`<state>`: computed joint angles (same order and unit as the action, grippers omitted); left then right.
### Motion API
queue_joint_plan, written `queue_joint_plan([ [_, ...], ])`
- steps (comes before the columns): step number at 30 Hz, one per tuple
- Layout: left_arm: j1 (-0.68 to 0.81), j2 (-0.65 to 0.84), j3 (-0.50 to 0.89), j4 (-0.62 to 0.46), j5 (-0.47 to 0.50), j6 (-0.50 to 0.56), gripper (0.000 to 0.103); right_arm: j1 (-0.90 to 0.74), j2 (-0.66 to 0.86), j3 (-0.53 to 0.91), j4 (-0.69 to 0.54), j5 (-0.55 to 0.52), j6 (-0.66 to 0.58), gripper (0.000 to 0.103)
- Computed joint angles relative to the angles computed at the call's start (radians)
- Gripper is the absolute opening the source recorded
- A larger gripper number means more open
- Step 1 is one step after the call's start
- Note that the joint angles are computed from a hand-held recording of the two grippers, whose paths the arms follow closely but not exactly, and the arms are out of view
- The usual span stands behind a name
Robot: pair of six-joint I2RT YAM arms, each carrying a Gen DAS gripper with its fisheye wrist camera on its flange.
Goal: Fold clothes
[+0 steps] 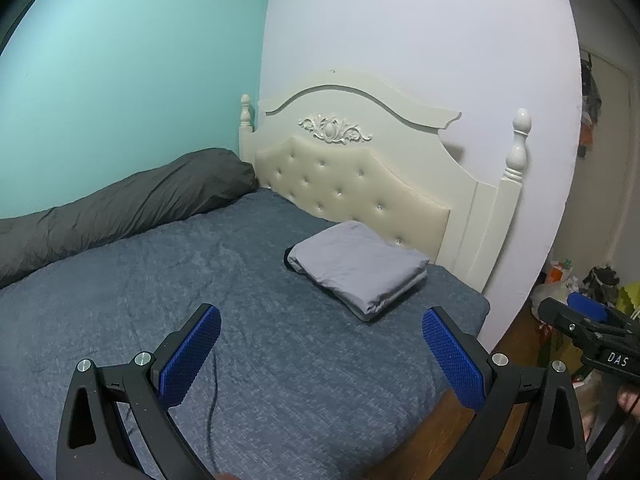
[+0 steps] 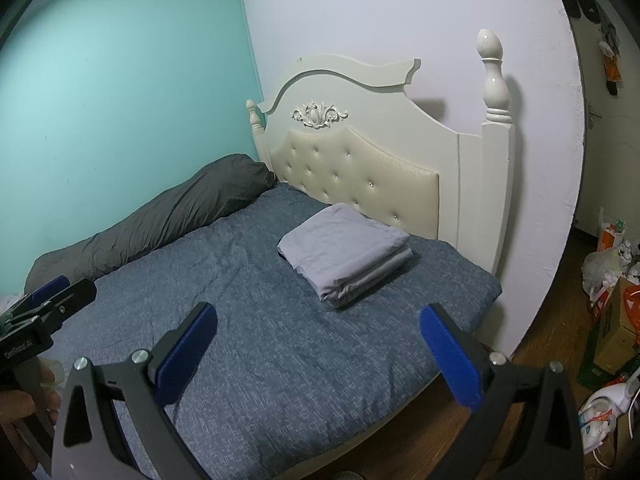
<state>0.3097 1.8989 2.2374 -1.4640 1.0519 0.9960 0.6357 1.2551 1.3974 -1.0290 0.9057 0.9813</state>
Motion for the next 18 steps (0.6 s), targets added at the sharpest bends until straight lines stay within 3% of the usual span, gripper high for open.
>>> queue_joint_plan([
  [18, 0.003, -0.03, -0.038, 0.02, 0.014, 0.009, 0.103, 0.018, -0.009, -0.012, -0.011, 0.026, 0.024, 0.102],
])
